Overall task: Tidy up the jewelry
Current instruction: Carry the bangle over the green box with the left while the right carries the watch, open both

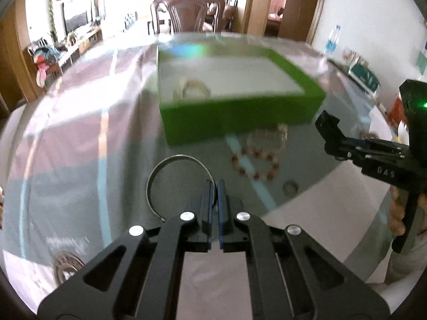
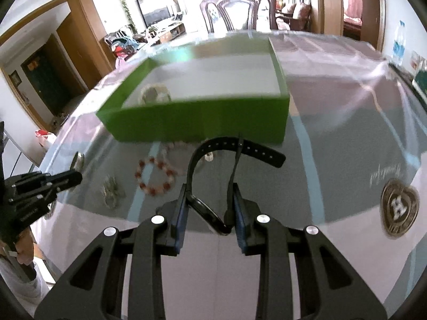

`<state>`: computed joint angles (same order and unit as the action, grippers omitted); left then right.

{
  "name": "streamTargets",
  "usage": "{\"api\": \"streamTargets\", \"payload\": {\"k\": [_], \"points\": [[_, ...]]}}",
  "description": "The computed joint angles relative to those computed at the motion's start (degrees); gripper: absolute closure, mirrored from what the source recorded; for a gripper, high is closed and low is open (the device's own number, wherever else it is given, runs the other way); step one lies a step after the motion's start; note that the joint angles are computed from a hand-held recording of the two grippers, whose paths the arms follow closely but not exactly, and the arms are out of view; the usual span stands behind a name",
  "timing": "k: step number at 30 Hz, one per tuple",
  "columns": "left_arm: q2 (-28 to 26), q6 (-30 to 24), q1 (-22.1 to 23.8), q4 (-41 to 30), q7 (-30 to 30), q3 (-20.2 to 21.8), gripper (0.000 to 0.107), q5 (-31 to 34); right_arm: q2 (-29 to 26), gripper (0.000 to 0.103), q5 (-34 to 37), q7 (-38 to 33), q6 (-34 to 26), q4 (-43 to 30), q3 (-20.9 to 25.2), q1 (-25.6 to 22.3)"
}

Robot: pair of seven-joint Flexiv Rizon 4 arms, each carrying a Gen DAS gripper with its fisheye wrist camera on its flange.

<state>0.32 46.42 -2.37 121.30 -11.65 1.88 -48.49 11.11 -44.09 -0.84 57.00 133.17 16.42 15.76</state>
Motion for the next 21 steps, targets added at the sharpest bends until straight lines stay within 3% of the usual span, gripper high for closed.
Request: {"api": "streamTargets", "payload": {"k": [5,8,11,15,17,18,20,21], "points": [[-2.01,4.89,-1.98,-5.5,-1.84,-2.6,0.103,-3.58,-1.69,0.072,-6.76,-3.07,-4.09,-6.11,-1.66,-1.79],[-5.51,4.91,-2.71,-10.63,-5.81,-4.21,0.103,-1.82,-4.77,0.072,-8.29,-4.13,-3.46,-9.36,-3.73,-2.66],[-9.2,5.87,-3.4,-14.38,-10.41,-5.59,0.103,1.99,-8.87,0.072,-5.55,-6.28,-3.24,-11.94,-5.65,-2.83],[-13.66,3.22,-3.19,-18.48,-15.85,-6.91,0.101,6.74,-12.59,0.072,-1.33,-7.34,-0.49,-12.51,-7.36,-2.68],[-14.73,4.29,-3.29,-18.98,-17.08,-7.58,0.099,7.29,-12.99,0.065,-1.96,-6.12,0.02,-12.13,-7.97,-2.7],[-15.16,4.92,-3.37,-19.24,-18.0,-7.79,0.097,7.64,-12.75,0.058,-1.71,-5.95,0.46,-11.83,-8.08,-2.75],[-15.31,3.67,-2.81,-19.65,-18.5,-8.26,0.086,7.38,-11.32,0.054,-1.45,-5.66,2.21,-10.66,-8.02,-3.07],[-14.9,3.17,-2.44,-19.38,-18.3,-8.33,0.074,6.83,-10.5,0.051,-1.67,-5.19,2.3,-10.2,-7.78,-3.14]]}}
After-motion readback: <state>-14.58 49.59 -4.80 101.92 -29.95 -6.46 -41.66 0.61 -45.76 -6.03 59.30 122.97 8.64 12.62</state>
